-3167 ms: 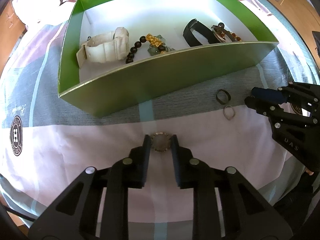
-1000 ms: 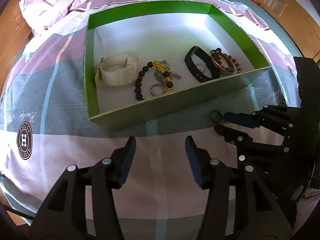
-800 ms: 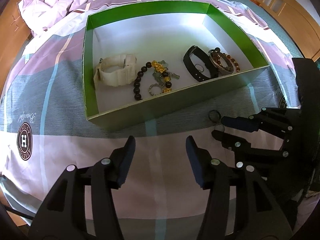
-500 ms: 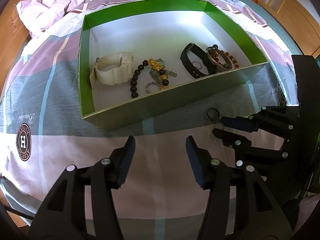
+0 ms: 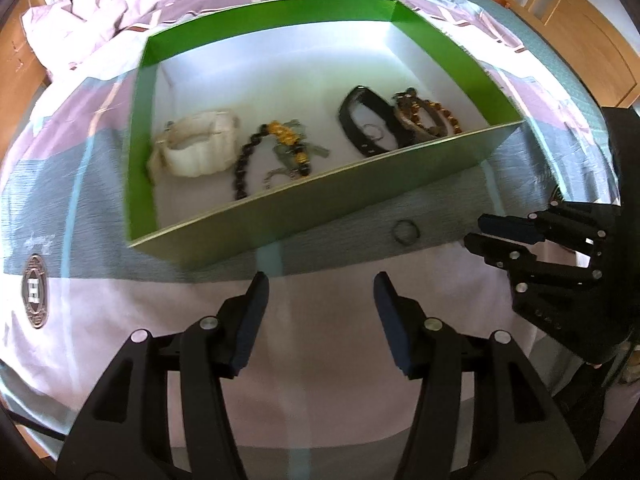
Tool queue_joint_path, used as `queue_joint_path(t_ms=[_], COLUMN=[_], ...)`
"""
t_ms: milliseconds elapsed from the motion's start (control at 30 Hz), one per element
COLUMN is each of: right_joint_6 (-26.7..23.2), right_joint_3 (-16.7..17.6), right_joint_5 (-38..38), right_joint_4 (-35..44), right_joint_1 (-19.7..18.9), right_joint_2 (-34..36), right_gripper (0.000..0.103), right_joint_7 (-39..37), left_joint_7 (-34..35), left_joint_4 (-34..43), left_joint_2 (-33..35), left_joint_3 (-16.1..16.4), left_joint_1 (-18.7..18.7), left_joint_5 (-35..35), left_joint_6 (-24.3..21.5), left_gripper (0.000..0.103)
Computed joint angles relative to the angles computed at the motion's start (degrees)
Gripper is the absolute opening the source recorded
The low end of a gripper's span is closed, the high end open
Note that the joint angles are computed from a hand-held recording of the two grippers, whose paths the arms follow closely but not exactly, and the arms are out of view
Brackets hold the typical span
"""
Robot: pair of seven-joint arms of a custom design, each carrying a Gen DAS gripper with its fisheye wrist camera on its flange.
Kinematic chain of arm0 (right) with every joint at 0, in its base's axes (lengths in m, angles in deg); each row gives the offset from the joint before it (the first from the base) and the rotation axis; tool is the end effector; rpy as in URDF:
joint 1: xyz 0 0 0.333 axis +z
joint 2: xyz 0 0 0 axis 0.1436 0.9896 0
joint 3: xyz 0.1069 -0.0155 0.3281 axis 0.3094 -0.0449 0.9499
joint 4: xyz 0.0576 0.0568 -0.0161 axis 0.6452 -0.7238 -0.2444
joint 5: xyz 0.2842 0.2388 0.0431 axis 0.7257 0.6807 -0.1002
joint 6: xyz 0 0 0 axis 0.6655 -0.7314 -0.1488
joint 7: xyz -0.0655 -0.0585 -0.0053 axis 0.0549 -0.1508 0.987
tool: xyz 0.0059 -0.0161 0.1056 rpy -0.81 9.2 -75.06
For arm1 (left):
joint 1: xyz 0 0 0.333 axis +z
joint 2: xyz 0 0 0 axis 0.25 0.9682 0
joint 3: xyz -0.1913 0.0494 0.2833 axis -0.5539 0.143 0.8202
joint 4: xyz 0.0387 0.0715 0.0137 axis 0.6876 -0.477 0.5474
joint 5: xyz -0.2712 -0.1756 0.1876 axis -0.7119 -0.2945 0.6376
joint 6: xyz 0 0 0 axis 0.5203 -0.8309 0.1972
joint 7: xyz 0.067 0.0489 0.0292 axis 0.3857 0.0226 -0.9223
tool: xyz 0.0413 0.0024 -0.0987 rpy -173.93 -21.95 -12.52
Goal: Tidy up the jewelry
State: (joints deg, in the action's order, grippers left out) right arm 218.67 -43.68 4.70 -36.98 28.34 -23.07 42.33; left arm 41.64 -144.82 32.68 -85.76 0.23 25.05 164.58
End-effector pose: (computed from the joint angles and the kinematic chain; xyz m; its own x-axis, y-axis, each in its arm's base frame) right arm 0.4743 0.2525 0.5280 0.2405 -0.9680 -0.0717 -0.9114 -0.1998 -0.3597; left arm 0.4955 -0.2543 0.5423 -0.3711 -0.9236 0.0963 -0.8795 0.3164 -0.3554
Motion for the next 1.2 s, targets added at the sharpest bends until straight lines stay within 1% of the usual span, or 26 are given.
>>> queue_joint_path(t_ms=[33, 133, 233, 333, 400, 467, 500, 567, 600, 667, 733, 800, 833, 900, 967, 1033, 1100, 1200], right_joint_6=[0.0, -1.1, -2.1, -2.7, -2.7, -2.7, -2.7, -2.5, -2.5, -2.2, -2.0, -1.8, -1.9, -2.1, -2.3, -2.3, -1.7, -0.9], right_joint_3=[-0.2, -0.6, -0.5, -0.4, 0.0, -0.2, -0.1, -0.2, -0.1, 0.0, 0.0, -0.1, -0.1, -0.1, 0.0, 0.0, 0.0, -0.1], right_joint_5=[-0.1, 0.2, 0.6, 0.8, 0.6, 0.7, 0.6, 0.5, 0.2, 0.2, 0.3, 0.4, 0.4, 0.1, -0.3, -1.1, -2.0, -2.9], right_joint_4=[-0.4, -1.4, -2.4, -2.4, -2.0, -1.8, -1.6, -1.4, -1.2, -0.6, 0.6, 0.7, 0.8, 1.1, 1.4, 1.5, 1.6, 1.4], right_joint_1=[-0.2, -1.0, -1.5, -1.6, -1.5, -1.5, -1.4, -1.4, -1.3, -1.0, -0.8, -0.5, -0.4, -0.2, 0.2, 0.4, 0.6, 0.7], right_joint_2=[-0.5, -1.8, -2.6, -2.7, -2.1, -1.9, -1.6, -1.3, -1.1, -0.6, 0.5, 0.6, 0.7, 1.1, 1.7, 2.1, 2.4, 2.5], right_gripper=[0.029, 0.030, 0.037, 0.037, 0.037, 0.037, 0.037, 0.038, 0.038, 0.038, 0.038, 0.038, 0.038, 0.038, 0.038, 0.038, 0.038, 0.038], right_joint_7=[0.2, 0.8, 1.3, 1.0, 1.4, 0.9, 1.1, 0.8, 1.0, 1.1, 0.8, 0.4, 0.4, 0.5, 0.7, 0.8, 1.4, 2.0], left_joint_7=[0.1, -0.7, -2.0, -2.7, -3.1, -5.0, -6.0, -7.6, -8.7, -12.1, -12.1, -10.9, -10.5, -9.2, -8.4, -7.6, -8.6, -9.9], left_joint_4=[0.0, 0.7, 1.6, 2.3, 2.7, 2.2, 2.3, 2.7, 3.0, 3.3, 2.6, 1.7, 1.4, 0.7, 0.9, 1.9, 3.7, 5.1], left_joint_2=[0.2, 2.0, 3.8, 5.6, 6.6, 6.9, 6.9, 6.8, 6.6, 6.0, 5.0, 3.9, 3.5, 2.9, 3.3, 4.4, 6.5, 8.3], left_joint_3=[-0.1, -0.7, -1.4, -2.0, -2.3, -2.3, -2.2, -2.1, -2.0, -1.5, -1.2, -1.0, -1.0, -1.0, -1.2, -1.1, -1.2, -1.4], left_joint_1=[-0.1, -0.6, -1.1, -1.5, -1.7, -2.1, -2.2, -2.2, -2.2, -2.0, -1.1, -0.5, -0.4, -0.3, -0.5, -0.3, -0.2, -0.1], left_joint_5=[-0.5, -1.0, -0.5, 0.0, 0.2, 3.6, 5.3, 7.2, 7.9, 10.5, 9.1, 6.7, 6.0, 4.2, 2.7, 1.0, 0.0, 1.1], left_joint_6=[0.4, 2.0, 3.7, 4.9, 5.1, 6.4, 6.3, 4.7, 3.7, 1.1, 0.1, 0.3, 0.8, 2.9, 4.1, 4.2, 3.9, 3.0], left_gripper=[0.055, 0.055, 0.055, 0.057, 0.062, 0.061, 0.055, 0.049, 0.047, 0.047, 0.047, 0.050, 0.051, 0.058, 0.063, 0.063, 0.062, 0.056])
